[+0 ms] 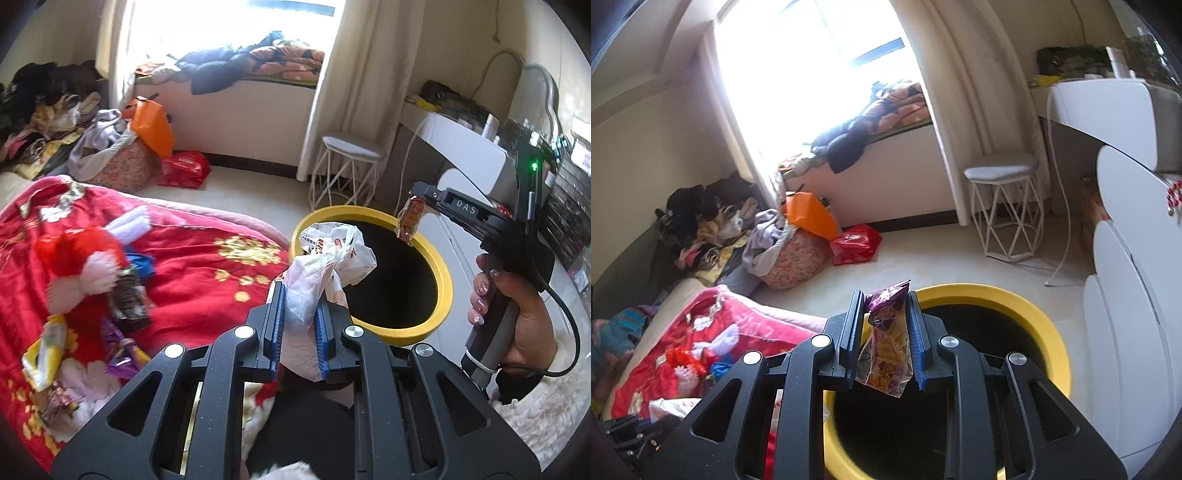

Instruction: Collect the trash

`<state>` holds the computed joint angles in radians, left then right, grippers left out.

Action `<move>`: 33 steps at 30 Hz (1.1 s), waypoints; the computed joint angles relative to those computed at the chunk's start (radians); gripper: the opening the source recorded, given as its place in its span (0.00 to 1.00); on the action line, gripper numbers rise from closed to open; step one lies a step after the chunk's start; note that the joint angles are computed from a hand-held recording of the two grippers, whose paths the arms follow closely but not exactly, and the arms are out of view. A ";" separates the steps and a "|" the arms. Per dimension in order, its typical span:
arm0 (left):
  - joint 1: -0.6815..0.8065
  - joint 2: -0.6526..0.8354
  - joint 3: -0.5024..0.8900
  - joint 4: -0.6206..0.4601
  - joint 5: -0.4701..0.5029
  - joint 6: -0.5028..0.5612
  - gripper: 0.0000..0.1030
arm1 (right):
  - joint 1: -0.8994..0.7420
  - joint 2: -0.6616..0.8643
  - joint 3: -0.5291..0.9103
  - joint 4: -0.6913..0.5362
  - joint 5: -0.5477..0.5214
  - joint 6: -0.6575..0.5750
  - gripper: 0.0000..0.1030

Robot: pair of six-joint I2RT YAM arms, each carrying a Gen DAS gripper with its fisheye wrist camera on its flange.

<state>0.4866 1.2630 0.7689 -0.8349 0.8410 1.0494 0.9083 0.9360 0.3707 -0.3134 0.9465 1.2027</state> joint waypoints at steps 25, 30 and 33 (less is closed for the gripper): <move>-0.299 -0.007 -0.130 0.320 -0.109 -0.352 0.54 | -0.139 -0.025 -0.097 -0.012 -0.082 0.042 0.53; -0.214 -0.020 -0.108 0.302 -0.057 -0.344 0.74 | -0.096 0.023 -0.059 -0.019 -0.052 0.042 0.62; -0.164 -0.035 -0.096 0.287 -0.031 -0.334 0.80 | -0.057 0.064 -0.022 -0.016 -0.030 0.033 0.65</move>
